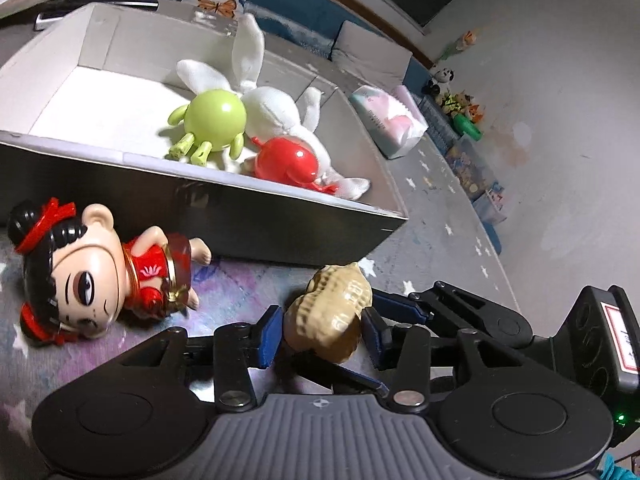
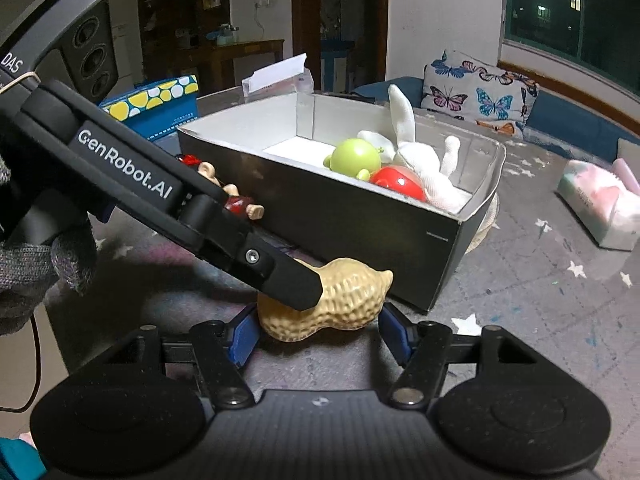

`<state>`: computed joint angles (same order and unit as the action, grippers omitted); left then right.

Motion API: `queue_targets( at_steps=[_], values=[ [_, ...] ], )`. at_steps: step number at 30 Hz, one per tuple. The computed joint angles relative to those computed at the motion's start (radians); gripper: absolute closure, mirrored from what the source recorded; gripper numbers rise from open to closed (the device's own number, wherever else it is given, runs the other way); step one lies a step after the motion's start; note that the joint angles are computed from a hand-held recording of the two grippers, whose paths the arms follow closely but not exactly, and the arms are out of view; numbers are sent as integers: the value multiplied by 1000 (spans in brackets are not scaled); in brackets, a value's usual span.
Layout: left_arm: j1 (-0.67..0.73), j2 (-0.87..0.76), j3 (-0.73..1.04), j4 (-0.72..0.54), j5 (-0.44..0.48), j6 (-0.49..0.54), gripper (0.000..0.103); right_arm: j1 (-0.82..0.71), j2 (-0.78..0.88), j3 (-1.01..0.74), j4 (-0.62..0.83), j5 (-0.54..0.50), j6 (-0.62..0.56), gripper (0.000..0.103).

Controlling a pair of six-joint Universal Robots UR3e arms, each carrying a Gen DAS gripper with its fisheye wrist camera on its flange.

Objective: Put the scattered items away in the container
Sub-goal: 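Lift the peanut toy with the right tool and lower it into the box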

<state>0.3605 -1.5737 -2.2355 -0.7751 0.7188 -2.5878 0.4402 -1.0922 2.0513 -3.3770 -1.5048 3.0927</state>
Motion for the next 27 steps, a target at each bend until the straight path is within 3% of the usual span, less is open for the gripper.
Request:
queue_targets(
  at_steps=[6, 10, 17, 27],
  values=[
    [50, 141, -11, -107, -60, 47, 57, 29, -75, -10, 27, -46, -33, 38],
    [51, 148, 28, -68, -79, 2, 57, 25, -79, -87, 71, -46, -64, 38],
    [13, -38, 225, 45, -56, -139, 57, -5, 26, -377, 251, -9, -117, 38],
    [-19, -309, 511, -31, -5, -208, 57, -47, 238, -773, 551, 69, -140, 38]
  ],
)
